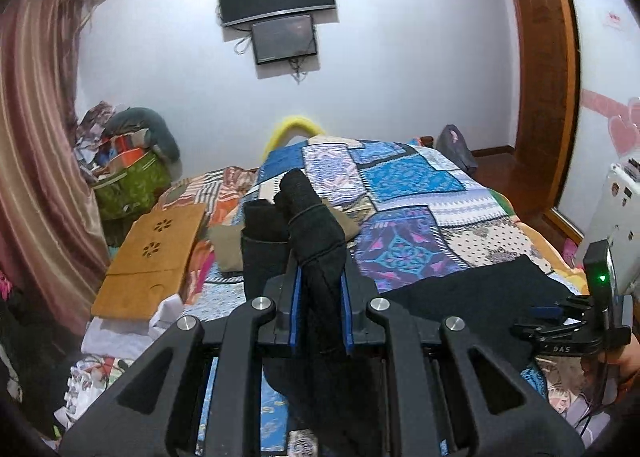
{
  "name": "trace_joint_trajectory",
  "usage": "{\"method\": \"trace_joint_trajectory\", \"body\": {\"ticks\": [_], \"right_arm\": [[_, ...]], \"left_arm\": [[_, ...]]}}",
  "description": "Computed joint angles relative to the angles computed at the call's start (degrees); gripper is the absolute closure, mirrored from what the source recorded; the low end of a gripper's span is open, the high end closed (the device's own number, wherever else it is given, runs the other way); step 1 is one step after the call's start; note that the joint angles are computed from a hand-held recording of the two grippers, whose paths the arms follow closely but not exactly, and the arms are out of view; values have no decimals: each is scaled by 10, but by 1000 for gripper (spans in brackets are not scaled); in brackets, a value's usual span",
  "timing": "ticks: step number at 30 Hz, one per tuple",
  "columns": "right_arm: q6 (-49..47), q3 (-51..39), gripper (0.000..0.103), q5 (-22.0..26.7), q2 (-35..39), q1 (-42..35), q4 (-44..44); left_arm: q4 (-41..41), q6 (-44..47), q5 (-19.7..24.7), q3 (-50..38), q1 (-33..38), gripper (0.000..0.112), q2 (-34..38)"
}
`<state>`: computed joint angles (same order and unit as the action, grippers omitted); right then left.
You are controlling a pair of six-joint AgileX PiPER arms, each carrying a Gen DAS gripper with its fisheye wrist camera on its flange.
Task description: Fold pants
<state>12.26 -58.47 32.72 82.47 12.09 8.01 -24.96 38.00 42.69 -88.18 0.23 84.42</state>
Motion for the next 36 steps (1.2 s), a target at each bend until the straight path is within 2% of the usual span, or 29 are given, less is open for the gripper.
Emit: {"method": "trace_joint_trajectory", "body": {"ticks": [5, 12, 17, 20, 24, 29, 33, 36], "right_arm": [[-34, 10, 53, -5, -7, -12, 32], [-37, 8, 53, -5, -5, -13, 34], [-33, 8, 53, 1, -9, -16, 34], [-49, 17, 53, 1, -17, -28, 58], [-43, 32, 53, 6, -35, -41, 61], [-31, 59, 53, 4, -65, -63, 62], [-11, 71, 53, 12, -81, -83, 46], [-3, 88, 53, 14, -103, -97, 40]], "left_arm": [[24, -19, -4, 9, -41, 97, -2], [9, -4, -10, 17, -16, 97, -1], [2, -1, -17, 18, 47, 97, 5], [-13, 4, -12, 19, 109, 97, 17], [2, -5, -29, 50, 167, 97, 25], [38, -35, -37, 94, 217, 97, 49], [32, -24, -51, 135, 254, 96, 59], [44, -47, -41, 154, 273, 96, 74]]}}
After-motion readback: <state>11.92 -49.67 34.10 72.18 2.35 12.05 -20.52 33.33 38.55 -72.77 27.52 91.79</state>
